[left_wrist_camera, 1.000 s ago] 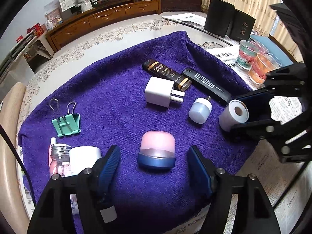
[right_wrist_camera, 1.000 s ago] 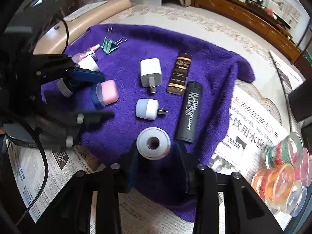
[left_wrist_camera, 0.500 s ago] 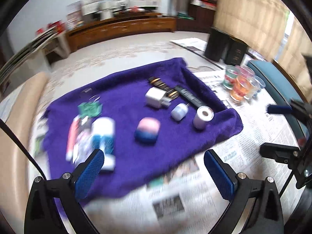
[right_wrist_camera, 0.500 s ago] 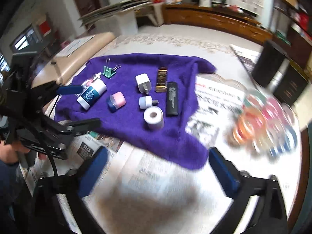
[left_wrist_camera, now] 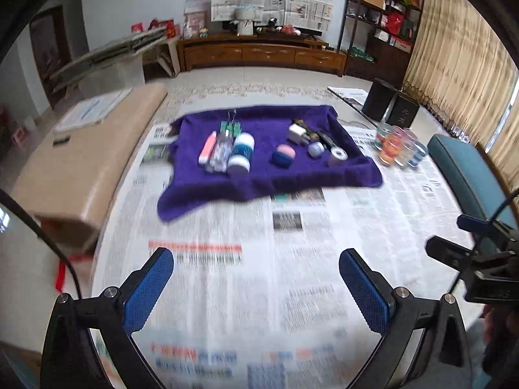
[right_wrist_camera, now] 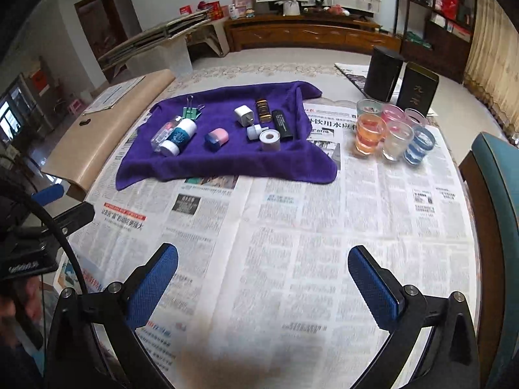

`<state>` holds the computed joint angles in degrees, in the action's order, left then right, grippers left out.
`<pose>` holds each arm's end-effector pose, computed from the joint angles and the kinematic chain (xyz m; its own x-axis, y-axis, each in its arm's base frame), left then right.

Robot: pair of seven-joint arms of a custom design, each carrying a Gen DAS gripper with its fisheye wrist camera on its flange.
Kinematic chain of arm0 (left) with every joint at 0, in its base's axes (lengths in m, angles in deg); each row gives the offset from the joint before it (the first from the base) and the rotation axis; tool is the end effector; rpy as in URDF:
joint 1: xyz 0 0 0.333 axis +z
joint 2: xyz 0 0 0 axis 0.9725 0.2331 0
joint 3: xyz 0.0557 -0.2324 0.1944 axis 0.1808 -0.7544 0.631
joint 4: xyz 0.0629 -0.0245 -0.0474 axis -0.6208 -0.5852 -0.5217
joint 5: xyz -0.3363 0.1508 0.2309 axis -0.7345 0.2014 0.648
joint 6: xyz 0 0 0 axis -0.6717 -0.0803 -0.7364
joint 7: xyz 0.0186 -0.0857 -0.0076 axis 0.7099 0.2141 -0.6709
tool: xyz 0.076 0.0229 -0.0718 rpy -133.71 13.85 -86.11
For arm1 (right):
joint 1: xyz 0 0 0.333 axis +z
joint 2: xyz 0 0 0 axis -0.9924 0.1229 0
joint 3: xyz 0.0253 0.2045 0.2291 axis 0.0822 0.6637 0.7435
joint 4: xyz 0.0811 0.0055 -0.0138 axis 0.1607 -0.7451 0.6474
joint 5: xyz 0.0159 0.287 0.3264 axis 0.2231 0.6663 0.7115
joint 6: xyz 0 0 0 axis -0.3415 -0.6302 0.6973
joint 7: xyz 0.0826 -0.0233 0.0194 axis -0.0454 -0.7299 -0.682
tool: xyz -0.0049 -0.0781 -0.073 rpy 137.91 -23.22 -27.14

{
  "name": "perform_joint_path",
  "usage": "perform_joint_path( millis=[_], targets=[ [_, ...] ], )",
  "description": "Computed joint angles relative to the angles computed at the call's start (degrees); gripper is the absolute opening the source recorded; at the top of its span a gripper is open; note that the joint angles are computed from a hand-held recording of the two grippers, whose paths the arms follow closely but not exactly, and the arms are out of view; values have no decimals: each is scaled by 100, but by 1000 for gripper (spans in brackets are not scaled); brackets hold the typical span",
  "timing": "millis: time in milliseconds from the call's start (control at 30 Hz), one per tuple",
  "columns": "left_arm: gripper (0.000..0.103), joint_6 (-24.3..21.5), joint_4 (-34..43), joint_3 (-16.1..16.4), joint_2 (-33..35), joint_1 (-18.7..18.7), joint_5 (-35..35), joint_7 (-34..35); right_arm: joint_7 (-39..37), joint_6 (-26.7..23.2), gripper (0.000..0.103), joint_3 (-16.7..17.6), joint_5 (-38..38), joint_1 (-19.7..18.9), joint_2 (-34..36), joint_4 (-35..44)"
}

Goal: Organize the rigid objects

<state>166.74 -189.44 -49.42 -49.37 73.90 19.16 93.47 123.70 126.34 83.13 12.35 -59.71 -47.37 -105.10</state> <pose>0.6460 -0.1096 0.5466 -0.3185 -0.9461 0.0591 -0.7783 0.2254 -0.5860 0.5270 0.3153 0.5438 -0.0938 -0.9853 -0.1429 -0.8371 0.1558 -0.5244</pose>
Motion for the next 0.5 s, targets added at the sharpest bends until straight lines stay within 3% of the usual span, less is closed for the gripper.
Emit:
perform_joint_path(
  millis=[267,500],
  targets=[
    [103,-152,-1062,7,-1054,169,51,108,1240,-599,103,371,-714,262,-381,-59],
    [103,-141,-1441,18,-1466,245,-225,303,1694,-1088,103,524,-947,504,-432,62]
  ],
)
